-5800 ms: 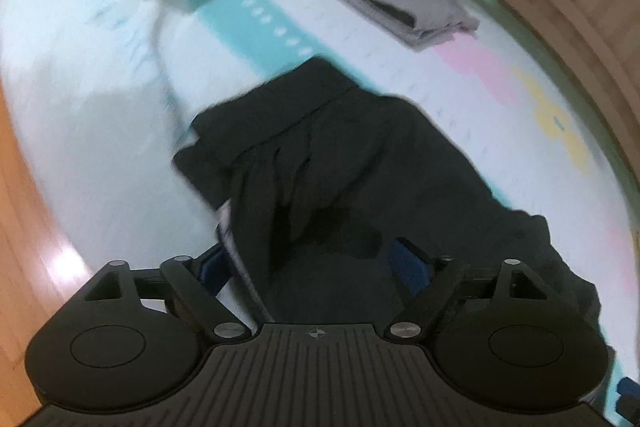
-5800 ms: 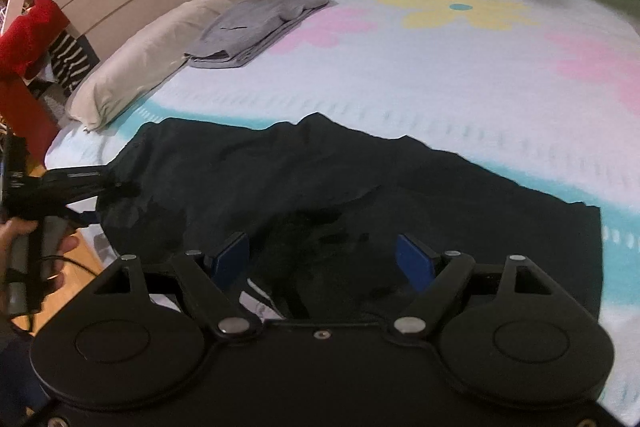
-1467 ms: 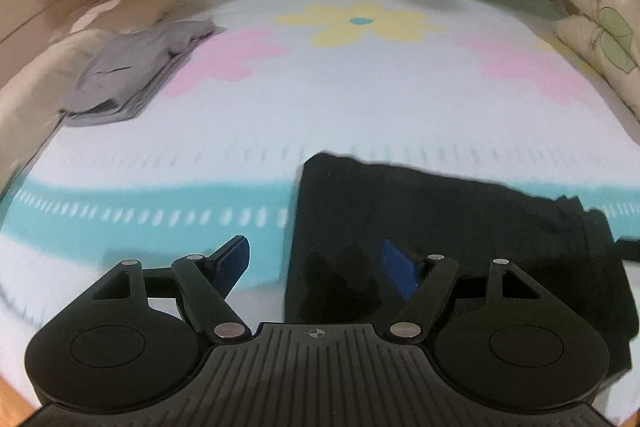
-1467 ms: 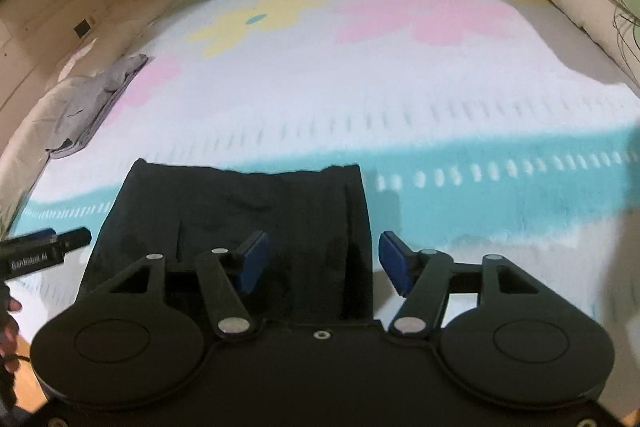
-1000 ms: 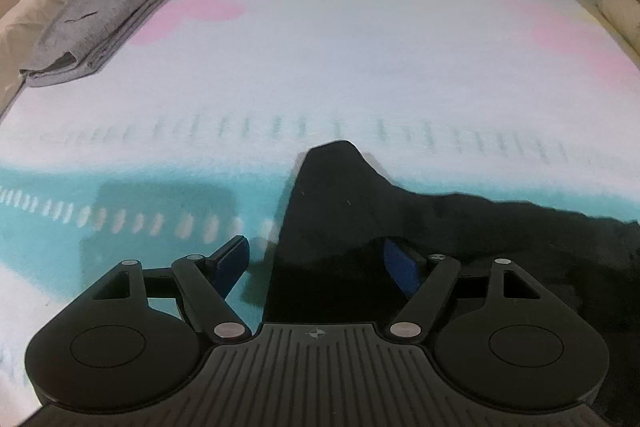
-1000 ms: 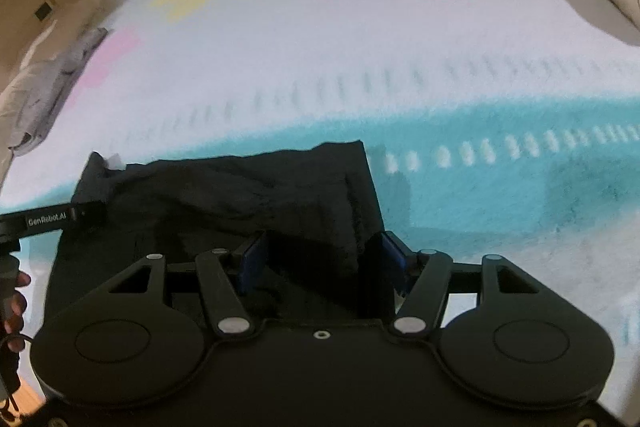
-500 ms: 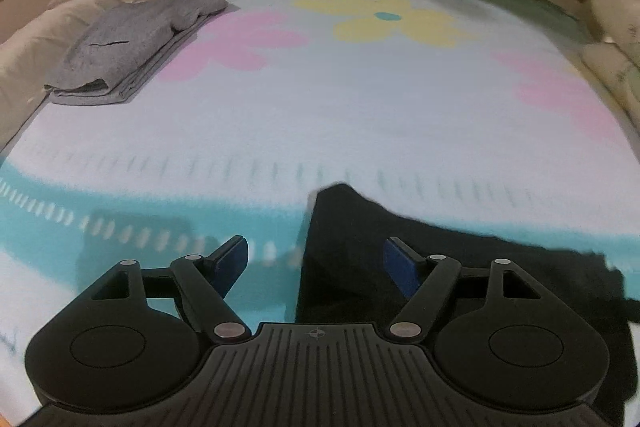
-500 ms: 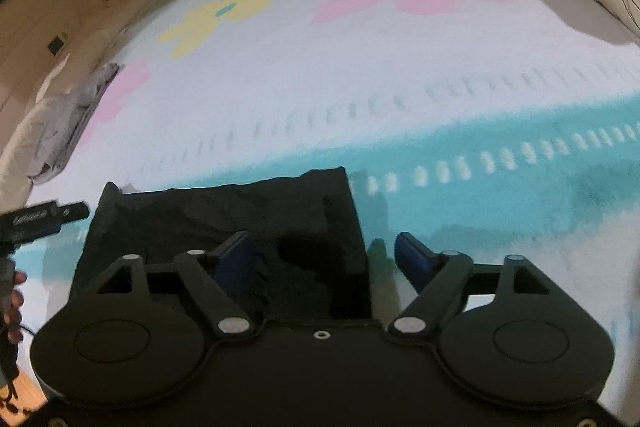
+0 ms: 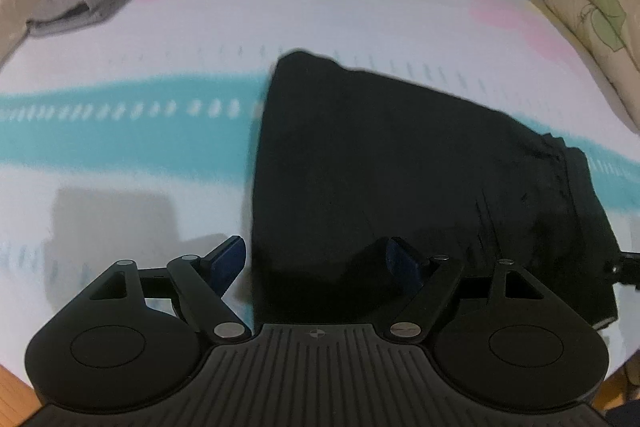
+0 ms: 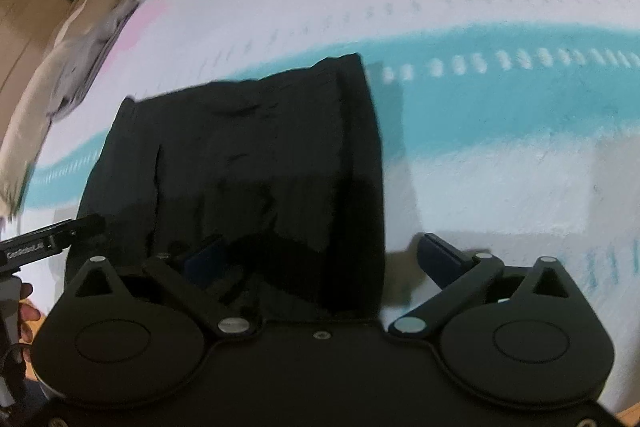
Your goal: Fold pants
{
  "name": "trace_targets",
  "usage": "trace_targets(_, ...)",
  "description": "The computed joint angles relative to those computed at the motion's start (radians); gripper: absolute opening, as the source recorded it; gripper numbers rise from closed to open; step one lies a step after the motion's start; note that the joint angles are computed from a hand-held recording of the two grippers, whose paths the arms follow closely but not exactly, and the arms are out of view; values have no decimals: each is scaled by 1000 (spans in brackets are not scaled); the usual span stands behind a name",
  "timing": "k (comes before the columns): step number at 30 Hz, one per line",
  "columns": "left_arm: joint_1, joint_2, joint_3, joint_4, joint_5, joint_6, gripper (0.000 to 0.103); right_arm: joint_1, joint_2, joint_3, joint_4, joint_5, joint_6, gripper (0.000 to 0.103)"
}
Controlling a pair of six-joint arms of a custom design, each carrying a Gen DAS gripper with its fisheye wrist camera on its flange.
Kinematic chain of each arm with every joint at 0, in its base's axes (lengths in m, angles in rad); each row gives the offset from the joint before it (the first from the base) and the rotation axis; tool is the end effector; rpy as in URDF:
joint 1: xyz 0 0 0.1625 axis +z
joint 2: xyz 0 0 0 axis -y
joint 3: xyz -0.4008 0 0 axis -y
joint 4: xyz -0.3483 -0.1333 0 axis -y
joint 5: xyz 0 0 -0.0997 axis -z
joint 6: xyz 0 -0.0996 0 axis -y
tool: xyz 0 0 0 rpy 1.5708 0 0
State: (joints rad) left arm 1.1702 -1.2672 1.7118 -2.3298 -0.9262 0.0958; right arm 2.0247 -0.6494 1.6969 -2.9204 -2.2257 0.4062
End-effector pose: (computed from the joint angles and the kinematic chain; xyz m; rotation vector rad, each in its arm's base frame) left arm -0.0381 -0.5852 0.3503 0.4865 2.4592 -0.5191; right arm 0.3336 -0.5181 0.0574 -0.0717 -2.5783 0.7212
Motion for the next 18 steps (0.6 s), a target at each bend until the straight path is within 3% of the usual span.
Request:
trace_targets(5,5,7,12,-31,-4,12,84,6,9,10,-18,-4,-65,103)
trace_targets(11,14,26,33,-88,-4,79,102,-1,5,41,-82,11,-106,103)
trace_targets(18,19,38,35,-121,-13,139,103,5,31,45,-157,-6,-173,103)
